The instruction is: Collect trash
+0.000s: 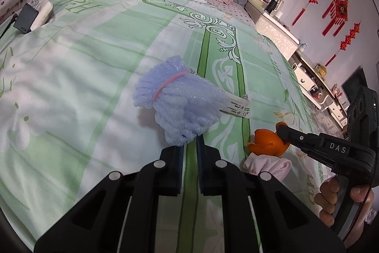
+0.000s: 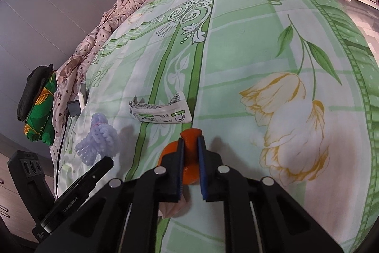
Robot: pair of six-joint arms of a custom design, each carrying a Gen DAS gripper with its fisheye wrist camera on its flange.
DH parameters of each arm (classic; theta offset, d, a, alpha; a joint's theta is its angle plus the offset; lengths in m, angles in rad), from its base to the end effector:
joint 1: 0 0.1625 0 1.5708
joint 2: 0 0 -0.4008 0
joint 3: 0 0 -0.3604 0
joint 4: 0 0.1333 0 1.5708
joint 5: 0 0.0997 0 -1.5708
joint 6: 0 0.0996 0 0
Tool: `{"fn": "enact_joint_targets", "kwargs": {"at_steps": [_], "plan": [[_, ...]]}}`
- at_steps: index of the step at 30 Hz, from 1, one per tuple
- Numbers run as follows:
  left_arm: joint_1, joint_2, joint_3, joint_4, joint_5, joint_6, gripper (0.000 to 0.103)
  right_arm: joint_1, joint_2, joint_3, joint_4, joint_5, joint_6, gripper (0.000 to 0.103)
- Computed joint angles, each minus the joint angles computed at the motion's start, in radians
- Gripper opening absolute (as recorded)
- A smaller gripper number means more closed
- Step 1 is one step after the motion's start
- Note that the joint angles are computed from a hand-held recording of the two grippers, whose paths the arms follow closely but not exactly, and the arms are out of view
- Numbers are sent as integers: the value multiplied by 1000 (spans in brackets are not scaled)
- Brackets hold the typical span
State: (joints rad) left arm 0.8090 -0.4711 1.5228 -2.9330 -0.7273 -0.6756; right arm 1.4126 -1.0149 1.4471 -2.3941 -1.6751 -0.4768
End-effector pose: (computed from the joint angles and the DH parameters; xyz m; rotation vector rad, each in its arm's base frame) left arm -0.2991 -0.6145 -0.0011 -0.0678 2.5095 -1.0348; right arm 0.0161 -0.6797 0.2984 0.4275 -2.8487 0.4951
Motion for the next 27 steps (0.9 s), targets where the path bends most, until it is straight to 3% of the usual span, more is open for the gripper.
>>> {"fn": "enact_joint_targets", "kwargs": {"at_steps": [15, 27], "plan": [[-97, -58, 61, -6, 76, -4, 9, 27, -178, 125, -82, 58, -74, 10], [-214, -63, 35, -29, 114, 68, 10, 9, -364, 185, -59, 147, -114, 10]]}}
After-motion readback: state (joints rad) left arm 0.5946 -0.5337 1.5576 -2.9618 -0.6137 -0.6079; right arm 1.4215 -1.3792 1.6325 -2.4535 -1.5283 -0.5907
